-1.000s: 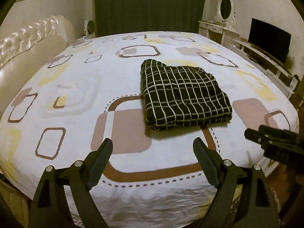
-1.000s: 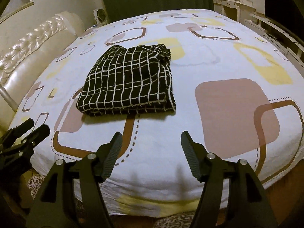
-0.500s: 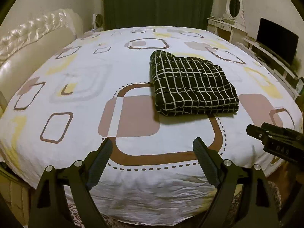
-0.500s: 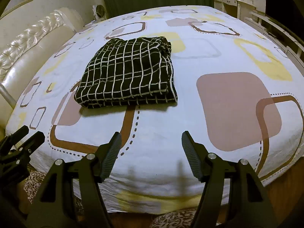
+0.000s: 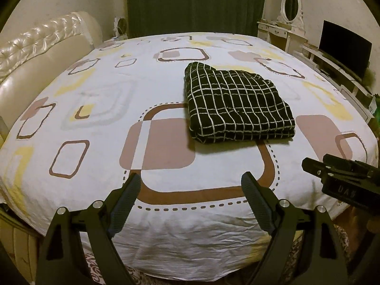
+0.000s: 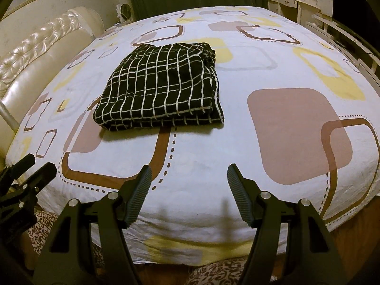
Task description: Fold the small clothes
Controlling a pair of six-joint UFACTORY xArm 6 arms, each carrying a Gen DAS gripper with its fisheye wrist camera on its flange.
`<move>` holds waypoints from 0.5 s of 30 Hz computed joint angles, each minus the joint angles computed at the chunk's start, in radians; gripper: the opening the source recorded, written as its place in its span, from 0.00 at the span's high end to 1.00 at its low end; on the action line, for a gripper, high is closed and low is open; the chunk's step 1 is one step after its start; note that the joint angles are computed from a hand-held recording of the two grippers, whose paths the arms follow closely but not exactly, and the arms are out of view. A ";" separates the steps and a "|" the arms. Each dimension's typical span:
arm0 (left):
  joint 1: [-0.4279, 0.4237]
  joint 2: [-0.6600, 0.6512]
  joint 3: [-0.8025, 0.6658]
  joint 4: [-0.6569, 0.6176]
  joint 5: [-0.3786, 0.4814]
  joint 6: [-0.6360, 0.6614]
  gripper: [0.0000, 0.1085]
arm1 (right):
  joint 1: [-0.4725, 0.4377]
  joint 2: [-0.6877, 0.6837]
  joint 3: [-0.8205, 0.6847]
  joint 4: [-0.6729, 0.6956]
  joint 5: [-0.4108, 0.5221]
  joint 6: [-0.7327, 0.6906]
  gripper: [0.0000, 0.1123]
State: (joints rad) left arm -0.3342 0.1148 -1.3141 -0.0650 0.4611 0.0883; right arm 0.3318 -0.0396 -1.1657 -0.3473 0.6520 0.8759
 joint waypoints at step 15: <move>0.001 -0.001 -0.011 -0.016 0.008 0.003 0.21 | 0.009 0.003 -0.003 -0.002 0.005 -0.001 0.41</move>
